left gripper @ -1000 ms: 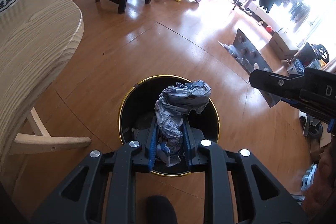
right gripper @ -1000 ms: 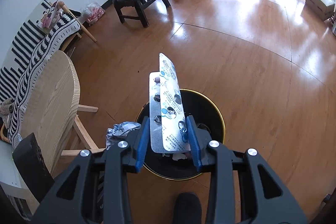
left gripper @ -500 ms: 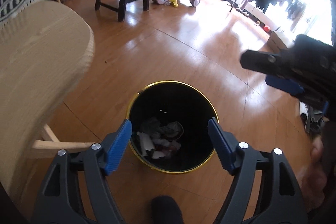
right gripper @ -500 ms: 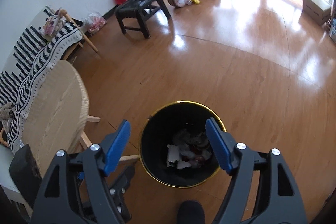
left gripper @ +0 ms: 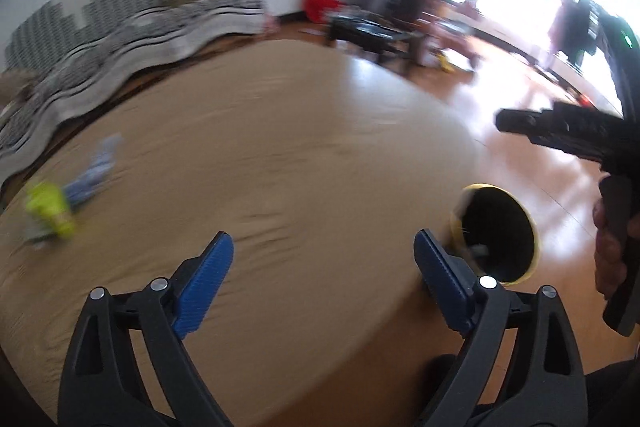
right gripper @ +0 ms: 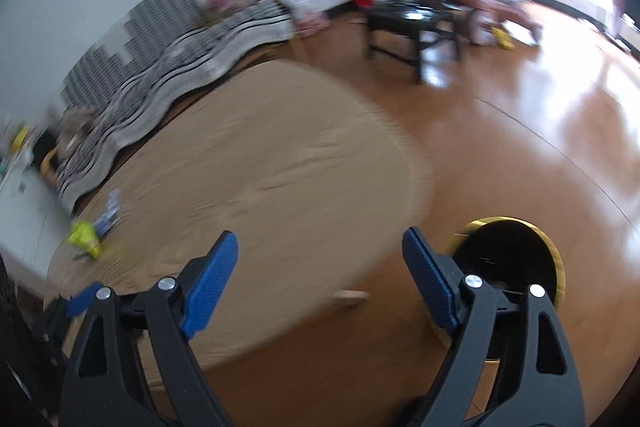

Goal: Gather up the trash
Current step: 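Swing both tools back over the table toward the snack bag, then grasp the green box with the left tool while the right tool grasps the yellow-green snack bag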

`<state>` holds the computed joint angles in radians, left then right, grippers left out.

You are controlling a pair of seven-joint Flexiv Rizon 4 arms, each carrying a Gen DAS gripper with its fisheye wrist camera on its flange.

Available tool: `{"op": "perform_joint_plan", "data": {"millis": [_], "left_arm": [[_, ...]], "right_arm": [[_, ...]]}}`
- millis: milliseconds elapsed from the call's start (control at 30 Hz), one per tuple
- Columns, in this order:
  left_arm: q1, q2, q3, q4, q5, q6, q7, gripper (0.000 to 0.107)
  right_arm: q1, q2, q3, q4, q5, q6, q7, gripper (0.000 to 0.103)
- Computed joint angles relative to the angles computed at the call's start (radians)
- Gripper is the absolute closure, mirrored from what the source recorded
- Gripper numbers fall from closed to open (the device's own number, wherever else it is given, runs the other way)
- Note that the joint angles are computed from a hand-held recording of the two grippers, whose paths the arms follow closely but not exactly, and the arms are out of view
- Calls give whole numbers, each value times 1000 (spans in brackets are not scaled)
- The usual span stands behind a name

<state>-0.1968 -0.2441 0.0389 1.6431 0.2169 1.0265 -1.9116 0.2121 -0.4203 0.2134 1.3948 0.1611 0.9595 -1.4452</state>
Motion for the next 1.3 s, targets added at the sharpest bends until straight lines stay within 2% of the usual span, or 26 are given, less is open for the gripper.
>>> {"op": "perform_joint_plan", "data": {"millis": [100,200,333,567,733,867,933,1033,1200,1300], "left_arm": [[32,99,65,101,71,19,-86,17],[101,183,92,212,73,59,-144,17],[185,258,105,280,124,47,-164,17],[338,334,134,404,54,99,-148,17],[414,309,131,429,-32,135,-110,17],[436,269,134,421,-173,140,-32,17],[443,260,137,425,-207,159,-34,17],[448,239,135,418,-219,168,-32,17],[455,206,147,381,-164,149,-42,17],[460,197,155,374,-149,148,-46,17]], "right_arm": [[57,-23,47,-38,5,-7,-27,22],[125,-59,83,-86,6,-12,-52,22],[224,-104,89,-130,-29,-21,-47,22],[348,-209,92,-240,-83,-44,-34,22],[404,-279,97,-334,-102,-47,-37,22],[445,-341,96,-437,-111,-57,-56,22],[470,-376,84,-492,-125,-63,-61,22],[501,-434,77,-585,-130,-96,-68,22],[550,-546,53,-772,-125,-177,-54,23],[578,-616,33,-891,-121,-232,-48,28]]}}
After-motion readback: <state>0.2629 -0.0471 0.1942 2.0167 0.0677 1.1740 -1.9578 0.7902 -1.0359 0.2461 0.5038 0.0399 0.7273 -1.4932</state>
